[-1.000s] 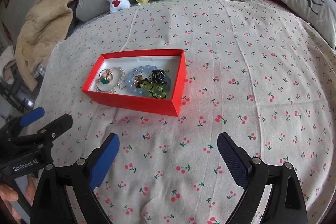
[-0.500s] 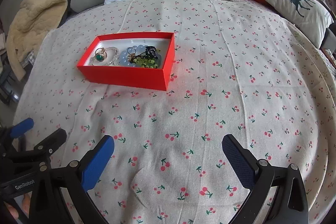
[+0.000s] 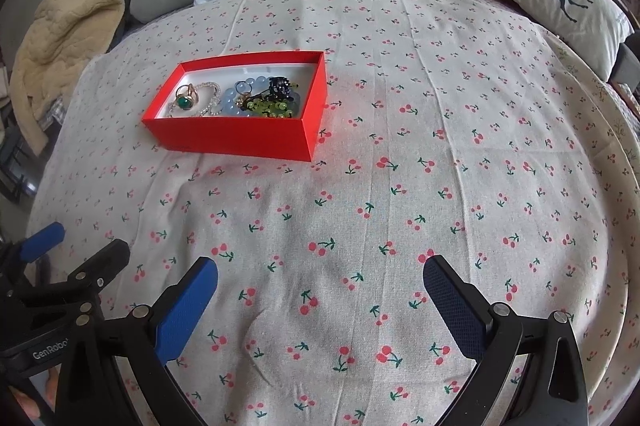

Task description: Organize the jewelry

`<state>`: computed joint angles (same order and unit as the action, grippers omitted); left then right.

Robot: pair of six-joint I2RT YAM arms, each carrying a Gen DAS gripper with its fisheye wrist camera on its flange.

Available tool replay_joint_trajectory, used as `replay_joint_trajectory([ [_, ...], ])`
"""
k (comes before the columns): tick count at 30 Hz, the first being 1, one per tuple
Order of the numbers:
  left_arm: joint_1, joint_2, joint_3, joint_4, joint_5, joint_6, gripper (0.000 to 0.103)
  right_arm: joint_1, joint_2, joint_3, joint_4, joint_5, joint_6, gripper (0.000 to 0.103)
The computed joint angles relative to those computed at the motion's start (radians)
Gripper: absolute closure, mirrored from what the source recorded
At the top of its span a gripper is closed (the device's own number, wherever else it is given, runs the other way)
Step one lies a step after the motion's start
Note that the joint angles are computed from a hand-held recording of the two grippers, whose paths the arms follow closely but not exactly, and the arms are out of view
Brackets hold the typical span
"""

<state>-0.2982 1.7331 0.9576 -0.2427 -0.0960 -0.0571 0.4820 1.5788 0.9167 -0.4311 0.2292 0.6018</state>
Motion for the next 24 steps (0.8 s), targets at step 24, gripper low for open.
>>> replay_joint_trajectory([
  [24, -0.025, -0.001, -0.003, -0.007, -0.013, -0.003, 0.001, 0.000, 0.002, -0.008, -0.005, 0.008, 0.025, 0.000],
])
